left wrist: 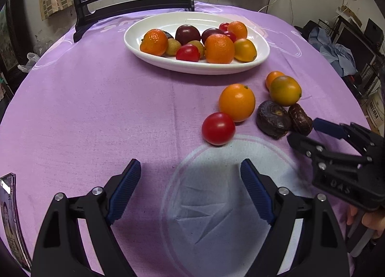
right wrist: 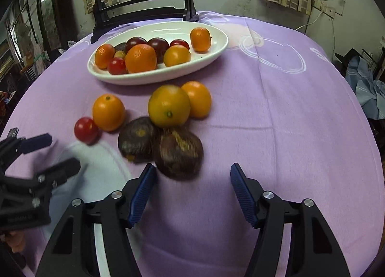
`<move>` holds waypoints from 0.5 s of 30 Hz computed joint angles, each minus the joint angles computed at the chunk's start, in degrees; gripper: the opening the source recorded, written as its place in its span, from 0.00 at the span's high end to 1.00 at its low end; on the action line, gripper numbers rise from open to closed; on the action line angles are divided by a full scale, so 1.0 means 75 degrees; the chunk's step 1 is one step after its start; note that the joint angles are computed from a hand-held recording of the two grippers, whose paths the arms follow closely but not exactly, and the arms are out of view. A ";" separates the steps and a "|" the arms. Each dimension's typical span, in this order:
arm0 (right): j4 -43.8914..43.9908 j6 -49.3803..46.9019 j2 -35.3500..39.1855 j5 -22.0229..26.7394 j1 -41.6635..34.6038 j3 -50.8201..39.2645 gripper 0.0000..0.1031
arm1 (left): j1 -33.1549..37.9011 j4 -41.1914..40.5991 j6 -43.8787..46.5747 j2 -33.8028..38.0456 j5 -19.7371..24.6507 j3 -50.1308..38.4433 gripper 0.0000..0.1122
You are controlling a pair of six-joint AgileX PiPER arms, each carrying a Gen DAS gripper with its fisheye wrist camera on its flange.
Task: Organize fruits
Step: 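Grasp a dark brown fruit with the right tool while the left tool grasps a red tomato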
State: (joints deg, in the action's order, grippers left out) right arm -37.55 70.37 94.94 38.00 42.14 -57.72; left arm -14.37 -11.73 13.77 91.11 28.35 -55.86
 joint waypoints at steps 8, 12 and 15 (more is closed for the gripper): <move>-0.0295 0.0165 0.0146 0.0040 0.0039 -0.0165 0.61 | 0.0037 -0.0087 0.0084 0.0109 0.0054 -0.0070 0.26; -0.0186 0.0373 -0.0255 -0.0074 0.0124 0.0195 0.61 | -0.0005 0.0042 -0.0048 0.0117 -0.0003 -0.0048 0.26; -0.0333 0.0864 -0.0703 0.0057 0.0459 0.0567 0.61 | 0.0019 -0.0017 -0.0003 0.0108 -0.0019 -0.0022 0.26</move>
State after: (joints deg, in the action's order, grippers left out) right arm -40.04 76.85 89.66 38.43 45.57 -53.47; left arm -14.23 -11.86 13.75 91.91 28.21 -56.02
